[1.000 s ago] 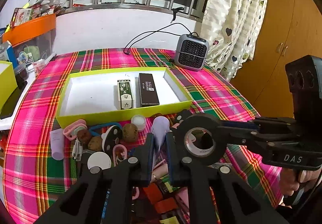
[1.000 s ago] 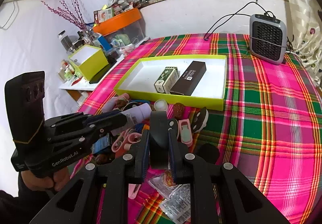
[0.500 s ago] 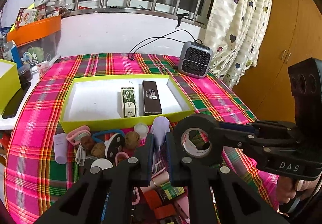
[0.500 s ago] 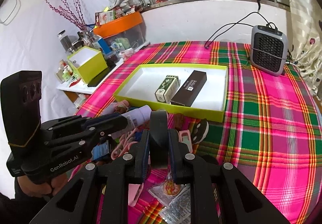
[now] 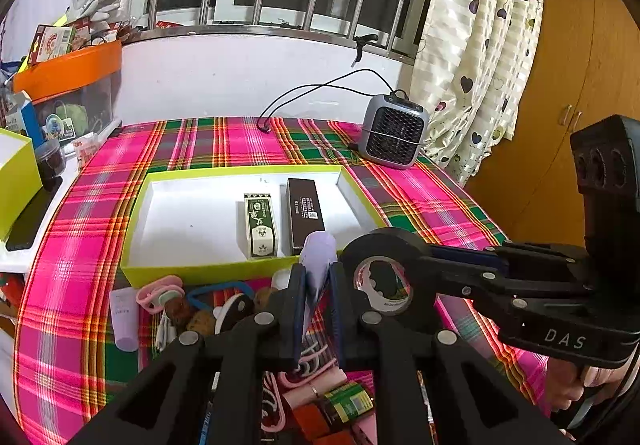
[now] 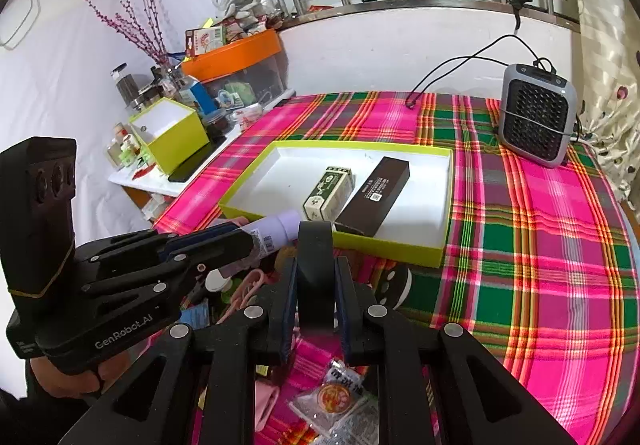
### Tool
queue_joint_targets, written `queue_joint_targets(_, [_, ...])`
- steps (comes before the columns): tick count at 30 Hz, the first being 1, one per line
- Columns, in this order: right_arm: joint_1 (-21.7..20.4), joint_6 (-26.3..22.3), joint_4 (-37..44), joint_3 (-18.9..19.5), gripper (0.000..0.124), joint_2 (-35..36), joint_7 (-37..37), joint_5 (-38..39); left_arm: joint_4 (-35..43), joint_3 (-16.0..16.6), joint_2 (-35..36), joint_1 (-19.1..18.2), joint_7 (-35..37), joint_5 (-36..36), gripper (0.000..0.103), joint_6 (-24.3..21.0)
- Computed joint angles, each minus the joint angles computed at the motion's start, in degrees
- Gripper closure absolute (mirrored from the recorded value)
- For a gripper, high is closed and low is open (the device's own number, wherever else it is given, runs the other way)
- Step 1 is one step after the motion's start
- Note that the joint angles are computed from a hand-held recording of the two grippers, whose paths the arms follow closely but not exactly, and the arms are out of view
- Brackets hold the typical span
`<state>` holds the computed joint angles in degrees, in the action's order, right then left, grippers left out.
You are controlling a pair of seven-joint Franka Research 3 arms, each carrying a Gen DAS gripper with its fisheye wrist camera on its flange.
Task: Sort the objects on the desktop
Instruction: 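Grasp the white tube with left tool while right tool holds the tape roll, then carry the white tube and black tape roll over the tray and lower them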
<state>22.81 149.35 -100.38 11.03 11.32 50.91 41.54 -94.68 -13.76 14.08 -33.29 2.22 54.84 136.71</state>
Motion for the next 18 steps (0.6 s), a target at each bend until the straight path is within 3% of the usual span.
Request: queue_joint_targets(18, [0.4, 0.2, 8.8, 0.4, 0.106, 6.7, 3.6, -4.7, 0.9, 1.4, 0.6, 1.8, 0.9, 0.4, 0.091, 0.6])
